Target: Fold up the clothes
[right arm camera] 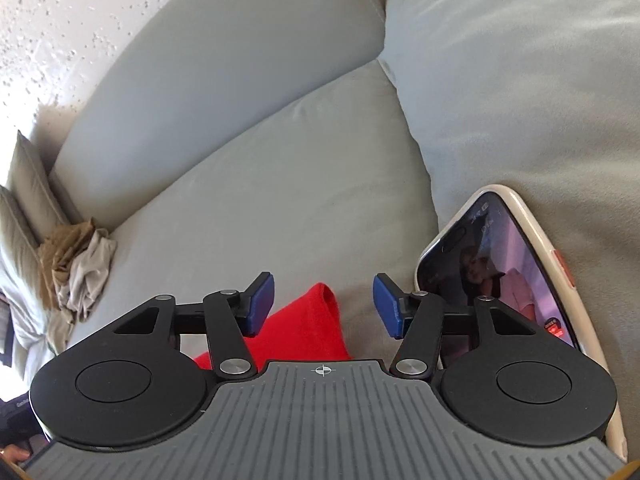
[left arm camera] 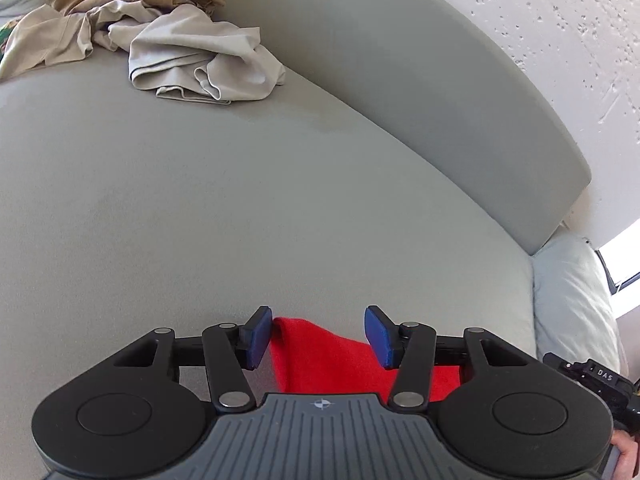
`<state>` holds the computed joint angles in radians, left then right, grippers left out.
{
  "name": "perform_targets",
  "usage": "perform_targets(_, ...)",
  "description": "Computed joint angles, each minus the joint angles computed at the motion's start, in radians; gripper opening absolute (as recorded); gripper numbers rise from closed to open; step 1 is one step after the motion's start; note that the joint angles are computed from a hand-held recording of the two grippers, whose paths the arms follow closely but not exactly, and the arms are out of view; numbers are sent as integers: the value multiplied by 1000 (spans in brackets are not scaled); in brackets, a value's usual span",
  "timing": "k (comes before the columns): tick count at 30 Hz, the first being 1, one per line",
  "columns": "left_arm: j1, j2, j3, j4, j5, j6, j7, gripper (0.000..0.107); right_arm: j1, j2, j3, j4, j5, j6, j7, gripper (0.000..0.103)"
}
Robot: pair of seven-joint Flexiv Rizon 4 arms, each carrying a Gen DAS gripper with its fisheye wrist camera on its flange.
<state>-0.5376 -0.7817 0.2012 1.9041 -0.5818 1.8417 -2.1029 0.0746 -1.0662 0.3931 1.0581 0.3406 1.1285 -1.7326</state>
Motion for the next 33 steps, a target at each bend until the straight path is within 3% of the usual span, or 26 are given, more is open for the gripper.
perform_targets(4, -28, -14, 32, -17, -24, -38, -31, 41, -6, -35, 29, -50, 15, -62, -28, 45)
perform_targets(8, -59, -32, 82, -41, -15, -75, -58, 40, -10, -44, 32, -69, 53, -87, -24, 45)
perform_targets(10, -86, -45, 122, -58, 0, -101, -69, 30, -17, -50, 36, -83, 77, -105, -19, 45)
perform_targets(11, -99, -50, 142, -65, 11, -113, -74, 7, -20, -54, 39, -88, 90, -109, -19, 42)
perform_targets(12, -101, -50, 146, -66, 24, -112, -84, 8, -18, -56, 36, -91, 97, -112, -20, 37)
perform_targets(13, -128, -59, 179, -71, 27, -117, -101, 8, -15, -57, 32, -94, 101, -116, -21, 17)
perform_targets(14, -171, -70, 231, -74, 26, -126, -119, 7, -9, -57, 26, -89, 106, -101, -27, 9)
perform_targets(16, -280, -104, 362, -74, 17, -137, -174, 7, 11, -45, 5, -56, 110, -24, -37, 8)
perform_targets(19, -405, -153, 510, -61, 1, -159, -244, 7, 30, -5, -1, 36, 104, 181, -61, 7)
perform_targets(21, -439, -182, 563, -73, 18, -170, -263, 7, 51, 11, -13, 85, 82, 303, -71, 6)
perform_targets(23, -466, -223, 630, -125, 56, -272, -247, 7, 81, 17, -41, 116, 46, 381, -72, 6)
perform_targets(24, -471, -238, 653, -150, 78, -322, -240, 8, 94, 16, -57, 121, 26, 389, -61, 6)
perform_targets(27, -433, -225, 628, -198, 121, -468, -225, 11, 161, 0, -167, 108, -48, 329, 36, 6)
perform_targets(28, -436, -220, 631, -190, 131, -459, -243, 14, 164, -7, -177, 98, -67, 293, 64, 7)
perform_targets(30, -473, -210, 659, -152, 124, -431, -298, 30, 148, -15, -162, 80, -93, 241, 96, 7)
perform_targets(33, -614, -243, 816, -100, 176, -434, -515, 34, 146, 19, -162, 133, -121, 329, 110, 29)
